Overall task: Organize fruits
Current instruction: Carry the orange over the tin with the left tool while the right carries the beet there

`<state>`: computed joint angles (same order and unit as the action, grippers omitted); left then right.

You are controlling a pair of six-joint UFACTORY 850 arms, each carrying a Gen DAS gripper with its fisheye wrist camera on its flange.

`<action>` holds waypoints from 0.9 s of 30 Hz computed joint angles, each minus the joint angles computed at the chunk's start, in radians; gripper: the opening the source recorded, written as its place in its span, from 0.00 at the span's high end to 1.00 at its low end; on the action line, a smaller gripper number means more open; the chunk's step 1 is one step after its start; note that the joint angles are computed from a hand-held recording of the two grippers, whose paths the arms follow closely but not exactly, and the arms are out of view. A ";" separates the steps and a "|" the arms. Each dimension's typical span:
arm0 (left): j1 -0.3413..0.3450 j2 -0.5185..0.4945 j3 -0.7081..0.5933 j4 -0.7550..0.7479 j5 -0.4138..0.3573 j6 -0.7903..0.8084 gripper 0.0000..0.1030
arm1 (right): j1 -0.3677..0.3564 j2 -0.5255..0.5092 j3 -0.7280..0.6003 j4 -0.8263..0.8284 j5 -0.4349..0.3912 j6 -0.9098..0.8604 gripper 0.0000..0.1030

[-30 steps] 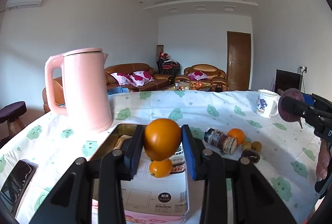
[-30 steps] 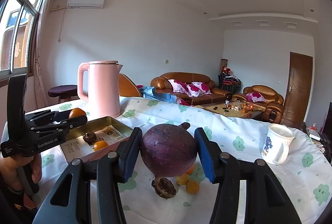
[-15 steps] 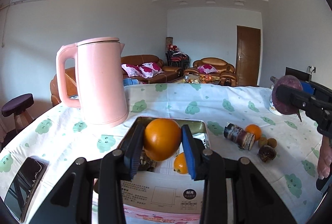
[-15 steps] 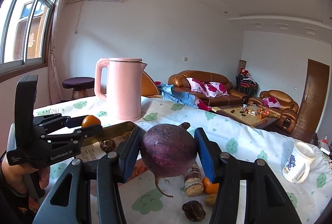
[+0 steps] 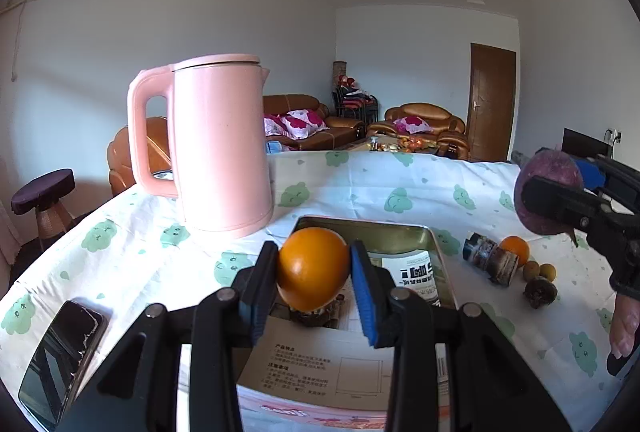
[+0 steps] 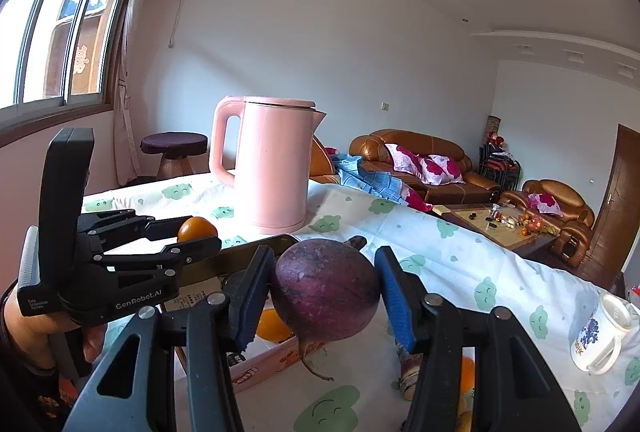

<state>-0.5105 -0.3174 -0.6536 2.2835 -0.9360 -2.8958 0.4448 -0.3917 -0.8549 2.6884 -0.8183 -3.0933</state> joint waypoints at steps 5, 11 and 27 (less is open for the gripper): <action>0.021 0.000 -0.006 0.003 0.042 0.021 0.63 | 0.014 -0.024 -0.029 -0.022 0.024 0.020 0.47; 0.035 -0.009 -0.023 0.004 0.085 0.062 0.63 | 0.041 -0.055 -0.067 -0.039 0.059 0.034 0.47; 0.064 -0.015 -0.033 0.013 0.148 0.102 0.63 | 0.076 -0.131 -0.141 -0.090 0.139 0.100 0.47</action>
